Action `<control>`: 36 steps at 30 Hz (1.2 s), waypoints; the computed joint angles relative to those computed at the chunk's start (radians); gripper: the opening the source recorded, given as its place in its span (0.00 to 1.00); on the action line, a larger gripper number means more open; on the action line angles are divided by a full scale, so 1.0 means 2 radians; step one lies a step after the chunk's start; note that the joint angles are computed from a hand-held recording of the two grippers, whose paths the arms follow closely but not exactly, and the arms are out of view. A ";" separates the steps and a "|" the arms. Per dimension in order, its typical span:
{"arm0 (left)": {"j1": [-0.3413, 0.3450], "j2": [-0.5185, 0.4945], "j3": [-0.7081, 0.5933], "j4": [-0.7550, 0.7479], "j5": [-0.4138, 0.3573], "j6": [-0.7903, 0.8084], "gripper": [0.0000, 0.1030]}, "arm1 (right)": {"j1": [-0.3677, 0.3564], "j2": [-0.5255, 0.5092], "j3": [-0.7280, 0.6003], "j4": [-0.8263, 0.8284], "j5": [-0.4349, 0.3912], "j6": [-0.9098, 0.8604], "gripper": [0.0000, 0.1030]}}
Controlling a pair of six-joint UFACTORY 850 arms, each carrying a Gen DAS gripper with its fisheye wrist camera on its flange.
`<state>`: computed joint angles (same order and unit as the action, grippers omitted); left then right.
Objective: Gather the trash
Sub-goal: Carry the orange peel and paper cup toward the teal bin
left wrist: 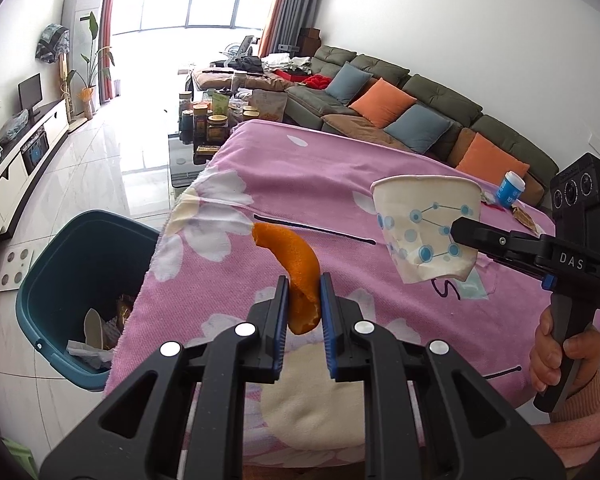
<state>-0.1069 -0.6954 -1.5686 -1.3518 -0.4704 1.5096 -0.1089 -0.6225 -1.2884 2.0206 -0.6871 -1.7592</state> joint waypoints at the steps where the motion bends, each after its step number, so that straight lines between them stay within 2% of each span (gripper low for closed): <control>1: 0.001 0.000 0.000 -0.002 0.001 0.001 0.15 | 0.001 -0.001 -0.002 -0.002 0.000 0.001 0.19; 36: 0.028 -0.004 -0.010 -0.018 0.012 0.007 0.15 | 0.030 -0.022 -0.048 -0.056 -0.002 0.043 0.19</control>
<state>-0.0514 -0.7029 -1.5888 -1.3887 -0.4465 1.5240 -0.0487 -0.6664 -1.3837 1.9080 -0.6913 -1.6734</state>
